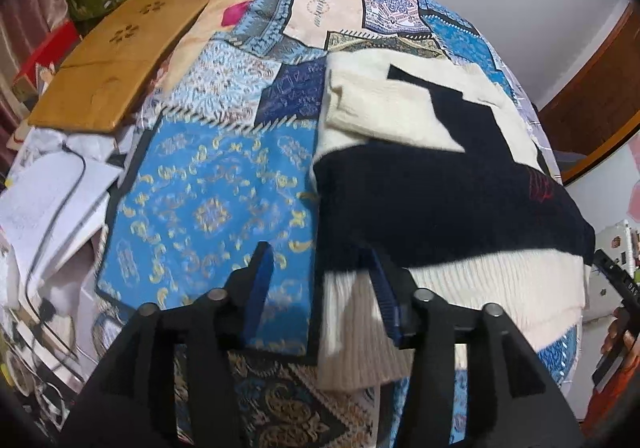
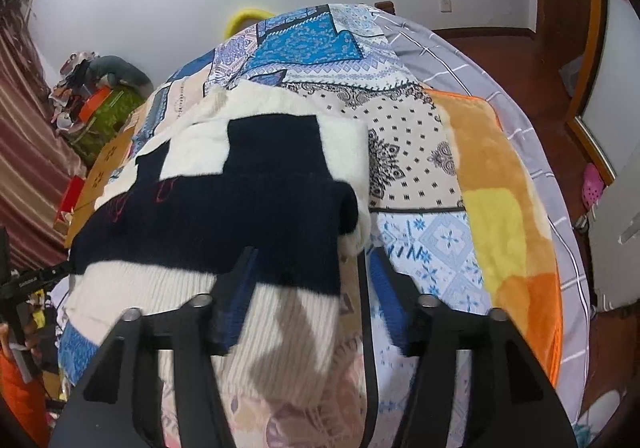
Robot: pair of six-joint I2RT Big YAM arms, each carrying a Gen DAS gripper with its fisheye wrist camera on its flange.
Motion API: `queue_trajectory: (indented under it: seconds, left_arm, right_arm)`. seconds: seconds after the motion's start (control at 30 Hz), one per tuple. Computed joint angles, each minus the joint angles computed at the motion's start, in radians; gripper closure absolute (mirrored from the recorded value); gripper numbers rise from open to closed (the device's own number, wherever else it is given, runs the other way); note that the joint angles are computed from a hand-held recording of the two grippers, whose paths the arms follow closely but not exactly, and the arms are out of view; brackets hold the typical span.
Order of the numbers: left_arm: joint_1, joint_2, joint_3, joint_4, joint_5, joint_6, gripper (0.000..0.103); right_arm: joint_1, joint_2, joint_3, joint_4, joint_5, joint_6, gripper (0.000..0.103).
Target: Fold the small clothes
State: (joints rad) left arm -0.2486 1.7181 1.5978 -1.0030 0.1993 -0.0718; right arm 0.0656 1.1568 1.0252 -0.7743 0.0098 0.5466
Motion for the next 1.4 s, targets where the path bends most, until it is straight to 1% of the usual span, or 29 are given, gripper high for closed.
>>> queue_trajectory:
  seconds: [0.07,0.17,0.3,0.37,0.43,0.47,0.53,0.6,0.67,0.73,0.77,0.83,0.87,0.9,1.0,1.13,1.23,1.4]
  left_arm:
    - [-0.001,-0.009,-0.023,-0.001,-0.001,-0.008,0.049]
    - [-0.005,-0.018,-0.048,-0.007,-0.005,-0.003,0.049]
    - [-0.008,-0.029,-0.074,-0.014,0.01,-0.01,0.049]
    - [-0.009,-0.035,-0.085,-0.01,0.014,-0.021,0.043]
    - [-0.01,-0.039,-0.096,-0.003,0.019,-0.034,0.042]
    - [-0.009,-0.037,-0.097,-0.006,0.026,-0.038,0.042]
    - [-0.005,-0.037,-0.101,-0.008,0.045,-0.049,0.042]
    - [-0.003,-0.041,-0.104,-0.011,0.074,-0.05,0.042]
    - [-0.004,-0.044,-0.104,-0.014,0.105,-0.042,0.043]
    - [-0.01,-0.048,-0.106,-0.012,0.121,-0.028,0.049]
    - [-0.013,-0.05,-0.106,-0.011,0.121,-0.023,0.053]
    - [-0.022,-0.055,-0.108,-0.001,0.102,-0.016,0.056]
    - [-0.025,-0.057,-0.108,0.004,0.099,-0.011,0.064]
    - [-0.027,-0.057,-0.107,0.006,0.1,-0.006,0.075]
    - [-0.027,-0.055,-0.1,0.015,0.102,-0.006,0.092]
    - [-0.026,-0.074,-0.11,0.067,0.092,-0.014,0.095]
    - [-0.029,-0.093,-0.113,0.106,0.066,-0.013,0.095]
    - [-0.025,-0.094,-0.065,0.126,0.068,-0.028,0.096]
  right_arm:
    - [0.01,-0.009,-0.014,0.001,0.005,0.01,0.044]
    - [0.019,-0.017,-0.034,-0.003,-0.011,0.034,0.044]
    - [0.033,-0.025,-0.067,0.007,-0.032,0.064,0.044]
    - [0.037,-0.021,-0.077,0.015,-0.075,0.06,0.044]
    - [0.057,-0.029,-0.089,0.031,-0.069,0.064,0.044]
    - [0.065,-0.029,-0.09,0.037,-0.068,0.064,0.046]
    - [0.069,-0.032,-0.094,0.055,-0.084,0.068,0.062]
    - [0.07,-0.031,-0.094,0.067,-0.104,0.067,0.072]
    - [0.08,-0.028,-0.086,0.066,-0.089,0.052,0.08]
    - [0.085,-0.024,-0.078,0.066,-0.076,0.041,0.093]
    - [0.085,-0.025,-0.077,0.071,-0.071,0.039,0.094]
    - [0.084,-0.029,-0.08,0.087,-0.071,0.043,0.094]
    - [0.084,-0.031,-0.08,0.094,-0.069,0.043,0.094]
    - [0.087,-0.033,-0.08,0.101,-0.062,0.041,0.095]
    - [0.096,-0.038,-0.074,0.119,-0.043,0.034,0.095]
    - [0.098,-0.039,-0.059,0.133,-0.027,0.018,0.096]
    - [0.094,-0.036,-0.046,0.148,-0.018,0.013,0.096]
    - [0.092,-0.019,-0.008,0.17,-0.004,-0.011,0.096]
